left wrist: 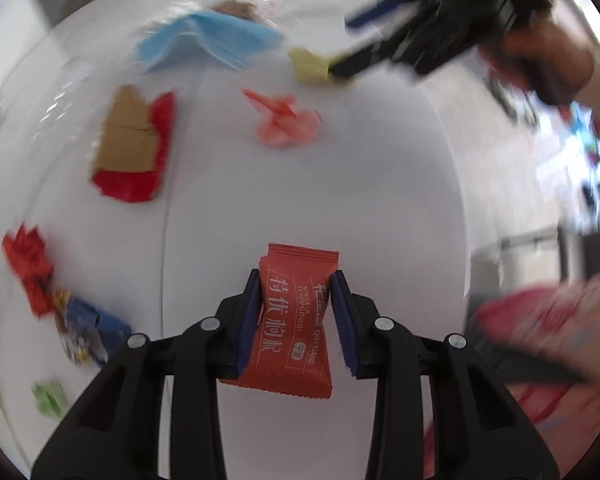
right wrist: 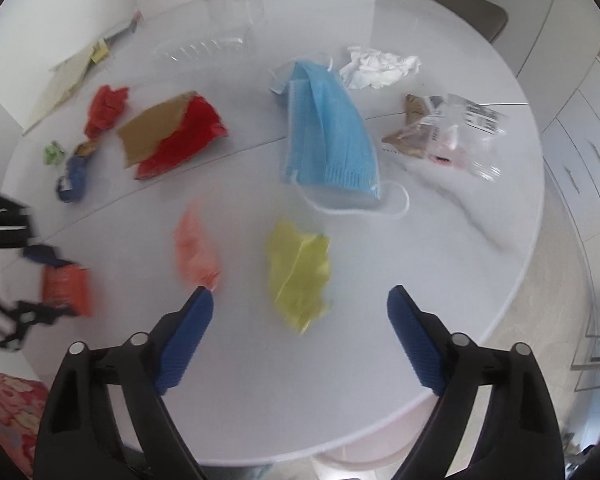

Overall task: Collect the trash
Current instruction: 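Grasp the orange candy wrapper with the left tool while the right tool grasps yellow paper, then move both tools over the white bin and release the wrapper and yellow paper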

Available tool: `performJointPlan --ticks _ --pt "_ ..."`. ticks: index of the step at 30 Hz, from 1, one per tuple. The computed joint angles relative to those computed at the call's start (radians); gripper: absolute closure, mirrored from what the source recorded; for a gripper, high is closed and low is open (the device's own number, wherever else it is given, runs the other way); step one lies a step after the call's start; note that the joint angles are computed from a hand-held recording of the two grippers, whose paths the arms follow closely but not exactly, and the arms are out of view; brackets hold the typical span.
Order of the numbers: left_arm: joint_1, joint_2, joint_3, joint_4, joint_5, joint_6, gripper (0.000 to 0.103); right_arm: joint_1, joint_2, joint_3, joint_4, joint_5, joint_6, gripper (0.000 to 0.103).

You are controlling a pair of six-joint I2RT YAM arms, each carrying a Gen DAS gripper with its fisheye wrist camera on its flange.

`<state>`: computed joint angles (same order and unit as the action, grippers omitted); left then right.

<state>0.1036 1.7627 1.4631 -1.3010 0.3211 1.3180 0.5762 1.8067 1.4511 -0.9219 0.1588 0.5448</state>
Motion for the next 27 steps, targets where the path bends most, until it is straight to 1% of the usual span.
performJointPlan --ticks 1,3,4,5,6,7,8,9,11,14,15,17,18,19,22,23,25,27 --pt "0.01 -0.013 0.001 -0.003 0.017 -0.034 0.069 -0.014 0.025 0.01 0.001 -0.016 -0.016 0.022" --pt "0.028 -0.034 0.01 -0.016 0.055 -0.1 0.068 -0.028 0.053 0.017 0.0 -0.038 -0.034 0.037" --pt "0.034 -0.037 0.02 -0.024 0.068 -0.126 0.069 -0.032 0.064 0.02 -0.004 -0.048 -0.04 0.041" --pt "0.034 -0.051 0.017 -0.032 0.082 -0.164 0.069 -0.026 0.061 0.017 -0.001 -0.032 -0.046 0.047" --pt "0.033 -0.085 -0.019 -0.029 0.092 -0.191 0.068 -0.024 0.056 0.013 -0.003 -0.032 -0.047 0.061" --pt "0.038 -0.102 -0.028 -0.037 0.096 -0.201 0.069 -0.026 0.048 0.006 0.0 -0.041 -0.045 0.067" --pt "0.026 -0.131 -0.05 -0.034 0.098 -0.227 0.069 -0.03 0.029 -0.013 0.008 -0.056 -0.037 0.066" --pt "0.02 -0.138 -0.05 -0.034 0.097 -0.235 0.068 -0.03 0.007 -0.032 0.01 -0.055 -0.029 0.066" --pt "-0.042 -0.198 -0.099 -0.012 0.082 -0.292 0.068 -0.026 -0.055 -0.079 -0.001 -0.038 -0.012 0.066" --pt "-0.143 -0.279 -0.165 0.0 0.069 -0.369 0.068 -0.012 -0.246 -0.198 -0.053 -0.003 0.074 0.066" --pt "-0.203 -0.308 -0.182 0.0 0.073 -0.414 0.068 -0.008 -0.299 -0.227 -0.076 0.007 0.1 0.066" --pt "-0.331 -0.345 -0.221 0.033 0.071 -0.521 0.068 0.008 -0.437 -0.288 -0.157 0.033 0.177 0.066" --pt "-0.433 -0.372 -0.247 0.063 0.062 -0.61 0.068 0.016 -0.512 -0.316 -0.216 0.048 0.22 0.066" --pt "-0.491 -0.382 -0.264 0.086 0.053 -0.66 0.068 0.027 -0.574 -0.339 -0.269 0.062 0.263 0.066" --pt "-0.728 -0.393 -0.311 0.196 -0.003 -0.86 0.068 0.068 -0.759 -0.418 -0.43 0.099 0.396 0.066" --pt "-0.79 -0.385 -0.321 0.229 -0.024 -0.915 0.068 0.09 -0.801 -0.434 -0.47 0.109 0.433 0.066" --pt "-0.912 -0.333 -0.325 0.296 -0.06 -1.022 0.068 0.091 -0.921 -0.512 -0.525 0.108 0.48 0.066" --pt "-1.006 -0.276 -0.328 0.358 -0.1 -1.11 0.068 0.072 -1.002 -0.577 -0.536 0.09 0.49 0.066"
